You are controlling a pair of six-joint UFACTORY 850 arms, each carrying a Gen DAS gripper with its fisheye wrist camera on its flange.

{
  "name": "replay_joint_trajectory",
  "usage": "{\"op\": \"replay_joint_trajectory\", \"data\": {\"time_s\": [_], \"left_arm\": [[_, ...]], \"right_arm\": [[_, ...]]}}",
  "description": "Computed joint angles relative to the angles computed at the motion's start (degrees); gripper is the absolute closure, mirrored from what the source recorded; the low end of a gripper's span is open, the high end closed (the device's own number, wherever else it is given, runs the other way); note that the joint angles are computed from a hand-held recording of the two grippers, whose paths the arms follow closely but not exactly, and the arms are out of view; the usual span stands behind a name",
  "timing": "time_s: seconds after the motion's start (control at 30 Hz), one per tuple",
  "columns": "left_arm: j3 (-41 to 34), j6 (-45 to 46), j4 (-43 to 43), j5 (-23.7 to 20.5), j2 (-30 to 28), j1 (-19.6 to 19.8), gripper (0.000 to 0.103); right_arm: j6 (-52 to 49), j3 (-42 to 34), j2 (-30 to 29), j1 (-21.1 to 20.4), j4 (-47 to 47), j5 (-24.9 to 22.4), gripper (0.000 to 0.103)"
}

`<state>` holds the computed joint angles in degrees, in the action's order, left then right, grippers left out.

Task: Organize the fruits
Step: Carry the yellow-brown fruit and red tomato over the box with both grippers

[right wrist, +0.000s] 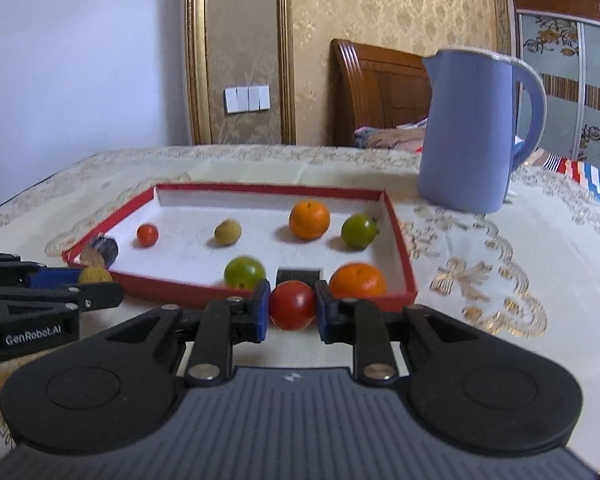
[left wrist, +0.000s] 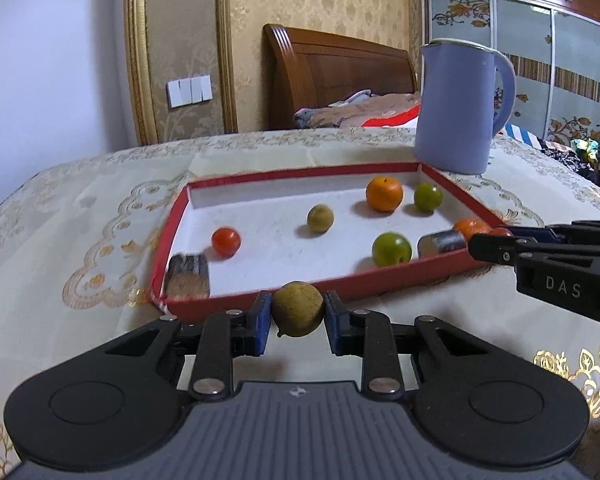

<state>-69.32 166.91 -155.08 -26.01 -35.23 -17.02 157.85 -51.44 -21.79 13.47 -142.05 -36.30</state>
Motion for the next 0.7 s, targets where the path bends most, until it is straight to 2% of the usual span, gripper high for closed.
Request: {"op": "replay_joint_trajectory", "data": {"time_s": [0.13,0.23,0.3,0.4,0.5,0.7], "left_arm": [[-2.3,0.6,-1.4,0.6,-1.0,-0.6,0.076],[-4.9,4.6,-6.4,1.4,-2.5,-1.3,0.076],[-7.4,5.0,-8.0,2.9,-4.0,-1.6,0.076],[-11.5,-1.0,-4.3,5.8,-6.5,-1.4,0.076],[-14.6,6.5,-12.7,7.2,-8.8,-2.0,0.076],[-19.9,6.9,-14.0,12.0,-12.4,-2.2,0.076]], "right_arm": [[-1.2,-2.6,-1.2,-0.5,0.5,0.1,0.080],[-3.6,-5.8,-3.5,-1.0,2.6,0.4,0.080],[-6.6,-8.5,-5.4,-1.4,5.4,1.4,0.080],[-8.7,-12.9,-8.3,-2.9,8.4,5.2,0.080],[-13.1,-16.5,-10.7,-3.7,12.7,7.2,0.080],[-20.0,-21.3,-14.3,-4.2,18.5,9.1,0.080]]}}
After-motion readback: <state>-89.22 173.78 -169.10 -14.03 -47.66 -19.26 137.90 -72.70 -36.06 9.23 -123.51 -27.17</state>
